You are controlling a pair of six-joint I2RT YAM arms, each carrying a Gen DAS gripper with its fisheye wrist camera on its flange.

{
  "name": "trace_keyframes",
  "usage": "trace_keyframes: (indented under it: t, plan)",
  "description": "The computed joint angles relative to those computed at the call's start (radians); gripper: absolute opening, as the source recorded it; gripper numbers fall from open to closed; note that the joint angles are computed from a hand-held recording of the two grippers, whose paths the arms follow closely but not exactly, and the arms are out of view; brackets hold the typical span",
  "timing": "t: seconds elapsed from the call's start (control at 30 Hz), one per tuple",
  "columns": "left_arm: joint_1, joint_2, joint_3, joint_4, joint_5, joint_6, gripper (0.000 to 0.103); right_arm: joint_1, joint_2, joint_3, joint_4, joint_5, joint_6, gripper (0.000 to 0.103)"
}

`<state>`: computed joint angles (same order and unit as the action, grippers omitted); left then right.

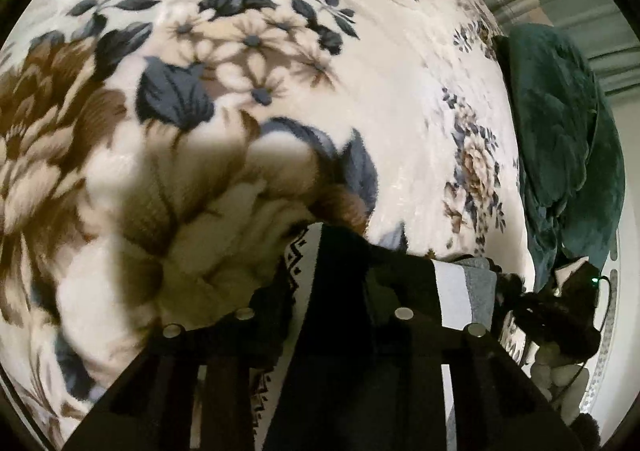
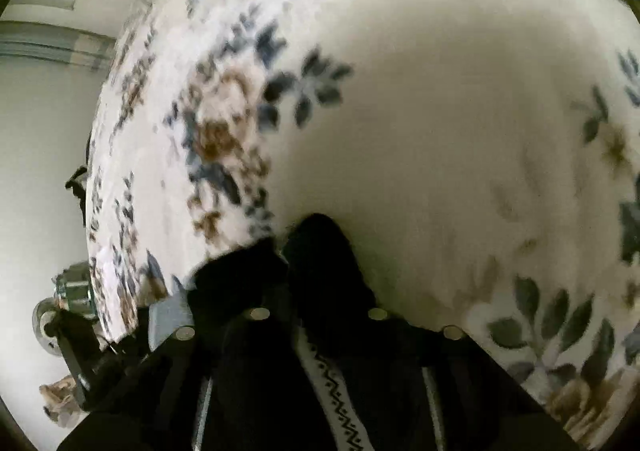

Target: Fold small clothes

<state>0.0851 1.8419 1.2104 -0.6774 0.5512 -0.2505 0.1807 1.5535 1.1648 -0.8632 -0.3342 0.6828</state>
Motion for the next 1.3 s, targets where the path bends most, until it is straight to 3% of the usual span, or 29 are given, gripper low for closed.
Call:
trace_keyframes:
  t: [0.17, 0.33, 0.4, 0.47, 0.5, 0.53, 0.6, 0.7, 0.83, 0.93, 1.0, 1.07, 1.2, 1.3]
  plan:
    - [0.000, 0.039, 0.035, -0.015, 0.023, 0.005, 0.027, 0.035, -0.002, 0.054, -0.043, 0.182, 0.032, 0.012]
    - [0.011, 0.072, 0.089, -0.087, 0.036, 0.049, 0.031, 0.021, 0.067, 0.047, -0.042, 0.115, -0.008, 0.017]
    - [0.041, 0.059, 0.089, -0.122, 0.081, 0.072, 0.035, -0.003, 0.053, 0.059, -0.083, 0.075, -0.029, 0.049]
    - [0.081, 0.028, 0.066, -0.156, 0.138, 0.119, 0.045, -0.031, -0.038, 0.025, -0.104, 0.019, -0.022, 0.067]
    - [0.101, 0.007, 0.045, -0.172, 0.166, 0.142, 0.060, -0.041, -0.116, -0.005, -0.131, -0.006, -0.011, 0.074]
    - [0.114, -0.008, 0.027, -0.181, 0.184, 0.156, 0.071, -0.036, -0.186, -0.030, -0.159, -0.023, 0.015, 0.076]
    - [0.150, -0.057, -0.045, -0.214, 0.231, 0.198, 0.071, -0.007, -0.318, -0.093, -0.194, -0.057, 0.088, 0.076]
    - [0.162, -0.089, -0.134, -0.252, 0.237, 0.252, 0.071, 0.144, -0.577, -0.240, -0.220, -0.053, 0.337, 0.082]
    - [0.147, -0.118, -0.234, -0.201, 0.268, 0.252, 0.072, 0.518, -0.868, -0.507, -0.075, 0.057, 0.833, 0.082]
    - [0.115, -0.091, -0.248, -0.126, 0.308, 0.219, 0.078, 0.711, -0.992, -0.729, 0.159, 0.176, 1.106, 0.083]
    - [0.092, -0.062, -0.230, -0.108, 0.326, 0.208, 0.082, 0.765, -1.007, -0.813, 0.274, 0.247, 1.179, 0.096]
    - [0.070, -0.033, -0.204, -0.104, 0.340, 0.204, 0.087, 0.776, -1.004, -0.871, 0.392, 0.306, 1.206, 0.103]
    - [0.029, -0.021, -0.171, -0.114, 0.320, 0.212, 0.091, 0.742, -0.947, -0.899, 0.564, 0.333, 1.158, 0.103]
    - [0.001, -0.056, -0.191, -0.044, 0.311, 0.148, 0.091, 0.713, -0.886, -0.947, 0.734, 0.349, 1.204, 0.103]
